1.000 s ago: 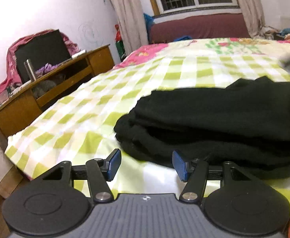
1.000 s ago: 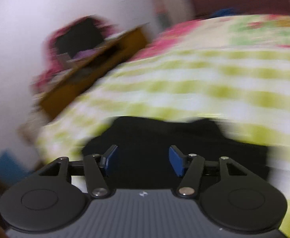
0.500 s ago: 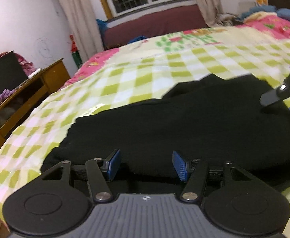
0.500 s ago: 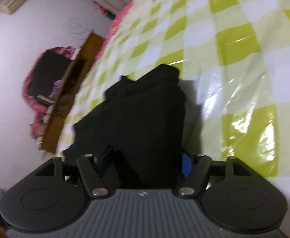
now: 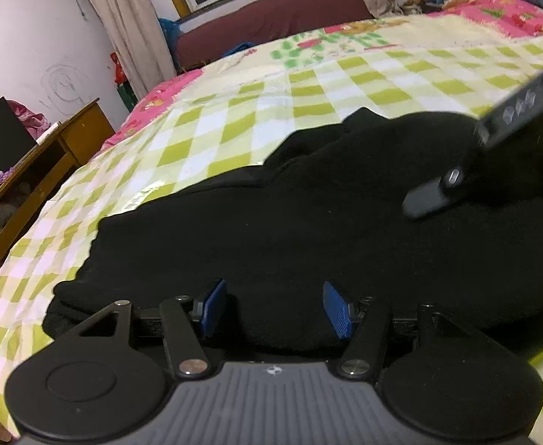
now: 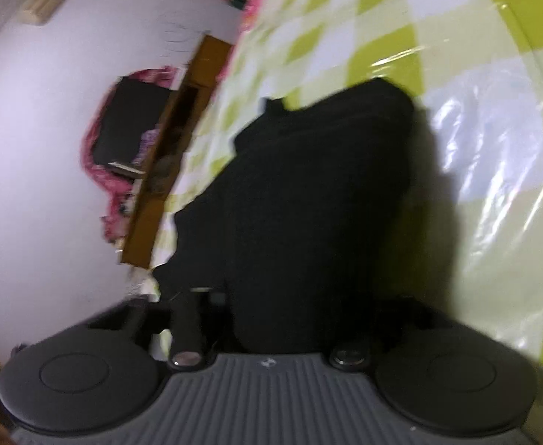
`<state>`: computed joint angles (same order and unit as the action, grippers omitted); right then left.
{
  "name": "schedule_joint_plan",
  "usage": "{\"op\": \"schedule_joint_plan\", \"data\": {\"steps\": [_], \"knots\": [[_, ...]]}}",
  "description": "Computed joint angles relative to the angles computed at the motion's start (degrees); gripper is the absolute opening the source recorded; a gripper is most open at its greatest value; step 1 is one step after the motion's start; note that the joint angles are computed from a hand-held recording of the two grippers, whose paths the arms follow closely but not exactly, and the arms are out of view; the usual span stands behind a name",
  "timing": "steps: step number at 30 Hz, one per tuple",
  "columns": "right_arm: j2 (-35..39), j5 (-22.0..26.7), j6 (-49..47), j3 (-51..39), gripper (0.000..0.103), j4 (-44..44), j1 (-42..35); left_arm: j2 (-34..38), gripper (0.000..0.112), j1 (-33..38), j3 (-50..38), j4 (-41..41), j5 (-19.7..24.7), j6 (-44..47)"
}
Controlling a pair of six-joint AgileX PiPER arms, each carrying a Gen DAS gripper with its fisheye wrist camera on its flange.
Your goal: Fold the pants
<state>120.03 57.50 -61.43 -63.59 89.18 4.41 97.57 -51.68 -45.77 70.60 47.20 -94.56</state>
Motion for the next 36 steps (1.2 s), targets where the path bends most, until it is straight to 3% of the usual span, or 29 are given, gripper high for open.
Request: {"op": "schedule_joint_plan", "data": {"steps": [1, 8, 12, 14, 16, 19, 22, 23, 27, 29, 33, 36], "knots": [[-0.7, 0.9, -0.2, 0.5, 0.015, -0.4, -1.5, 0.4, 0.071, -0.4, -0.8, -0.5, 0.1, 0.7], [-9.0, 0.6, -0.4, 6.5, 0.013, -11.4, -13.2, 6.7, 0.071, -6.5, -12.2, -4.1, -2.8, 8.6], [-15.3, 0.8, 0.5, 10.7, 0.015, -20.2, -24.4, 10.9, 0.072, -8.2, -19.3, -6.2, -10.9, 11.6], [-18.0, -0.4, 1.2, 12.4, 0.024, -24.5, -30.4, 13.6, 0.073, -9.0, -23.5, -8.7, -13.6, 15.4], [-19.9, -1.7, 4.4, 12.4, 0.040, -29.5, -34.1, 16.4, 0.074, -10.2, -28.2, -11.5, -12.5, 20.1], [-22.9, -1.7, 3.7, 13.1, 0.040, -30.1, -39.2, 16.8, 0.075, -11.1, -29.6, -12.6, -11.4, 21.7], [-31.2, -7.4, -0.8, 16.9, 0.040, -28.8, -40.0, 13.5, 0.076, -11.4, -25.9, -11.2, -8.5, 18.6], [-32.9, -6.6, -4.0, 17.6, 0.040, -27.3, -40.4, 11.5, 0.079, -11.3, -23.5, -10.6, -7.6, 16.9], [-33.9, -3.6, -7.1, 17.8, 0.041, -22.6, -29.9, 6.4, 0.088, -10.5, -17.0, -9.7, -2.1, 12.6], [-31.8, -5.0, -7.0, 16.5, 0.041, -21.3, -21.6, 4.8, 0.087, -10.3, -14.5, -9.3, 1.1, 10.1], [-25.2, -9.4, -4.4, 9.8, 0.048, -20.8, -5.3, -1.0, 0.087, -8.9, -8.4, -7.8, -1.5, 4.7], [-22.3, -10.5, -1.3, 5.6, 0.048, -23.4, 2.3, -0.4, 0.087, -11.2, -7.8, -5.5, 3.4, 2.4]]}}
